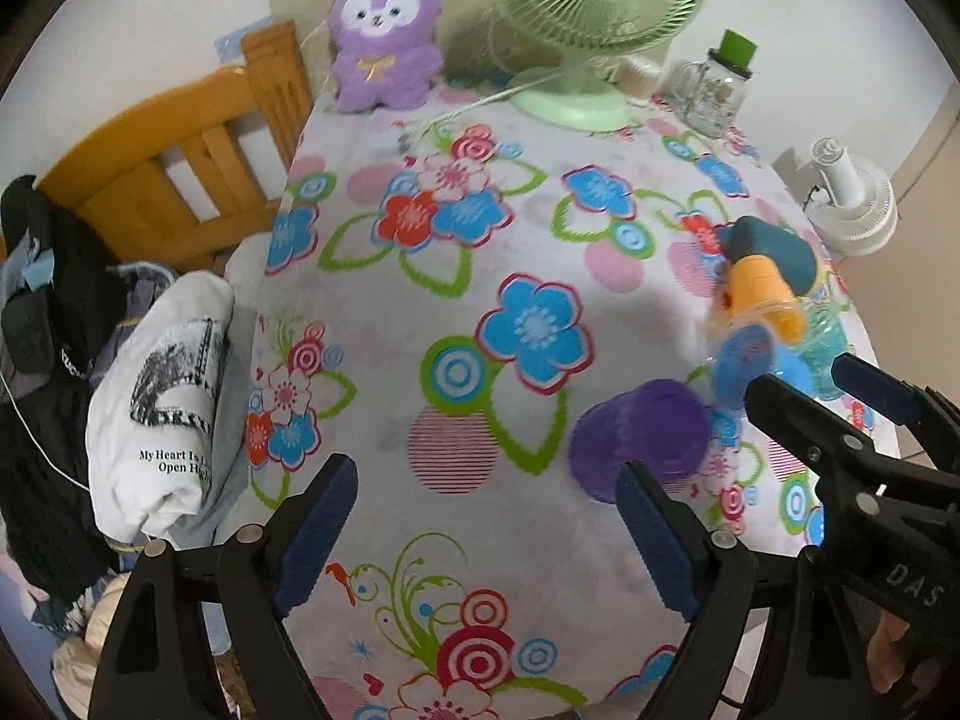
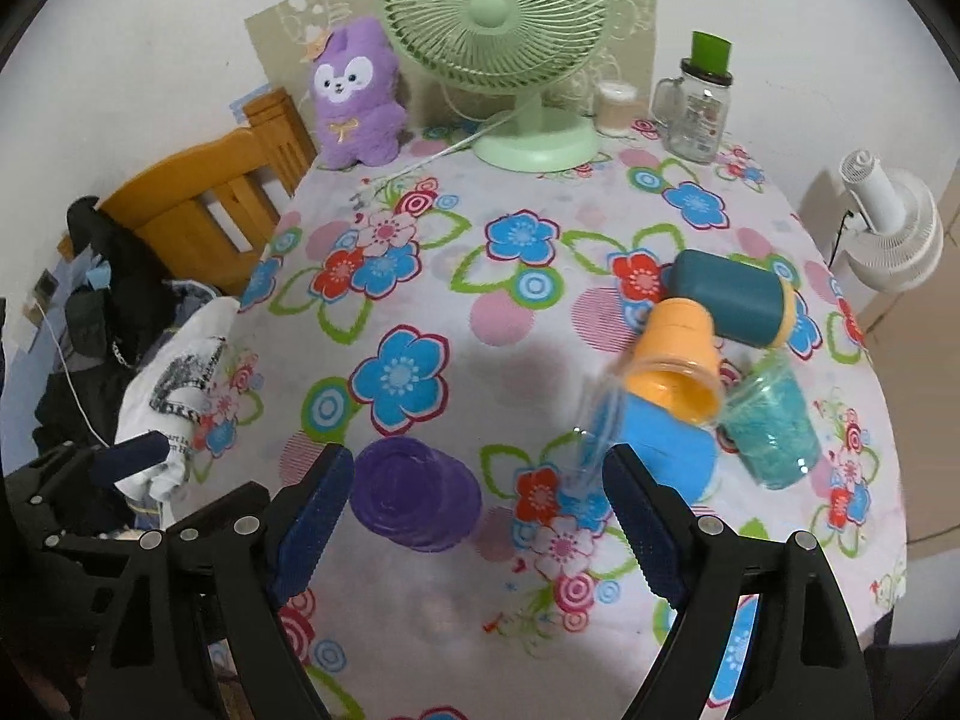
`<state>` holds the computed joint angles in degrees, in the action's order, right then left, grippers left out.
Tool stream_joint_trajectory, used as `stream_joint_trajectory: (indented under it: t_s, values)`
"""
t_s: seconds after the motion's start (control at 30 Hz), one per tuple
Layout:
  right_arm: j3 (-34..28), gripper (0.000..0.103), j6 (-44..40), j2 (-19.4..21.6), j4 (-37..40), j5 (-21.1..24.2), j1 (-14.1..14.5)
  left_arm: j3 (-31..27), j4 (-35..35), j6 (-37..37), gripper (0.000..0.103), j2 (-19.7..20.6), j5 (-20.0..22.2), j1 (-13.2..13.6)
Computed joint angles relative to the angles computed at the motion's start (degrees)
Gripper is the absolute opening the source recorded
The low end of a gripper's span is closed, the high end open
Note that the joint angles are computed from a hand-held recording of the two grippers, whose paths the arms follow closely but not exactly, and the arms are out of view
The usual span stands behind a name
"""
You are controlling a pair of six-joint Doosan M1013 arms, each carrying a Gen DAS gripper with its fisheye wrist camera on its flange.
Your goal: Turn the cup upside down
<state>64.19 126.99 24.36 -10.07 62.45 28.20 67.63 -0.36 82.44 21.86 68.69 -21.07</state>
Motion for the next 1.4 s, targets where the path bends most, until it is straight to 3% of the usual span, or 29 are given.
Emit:
stream_joint_trajectory:
  t_s: [0.5, 0.83, 1.4]
  values:
    - [2.10, 0.087, -4.50, -6.23, -1.85, -1.73, -2.66, -3.93, 4.17, -7.98, 0.095, -1.58, -0.57, -4.51]
    - [2.13, 0.088, -3.79, -8.62, -5.95, 0.44, -3.28, -5.64, 9.71, -12.23, 0.099, -2.71, -1.74, -7.27]
    - [5.11, 0.094, -1.71, -11.07, -8.67, -0.87, -3.66, -7.18, 10.07, -13.26, 0.102, -2.51, -1.10, -8.93]
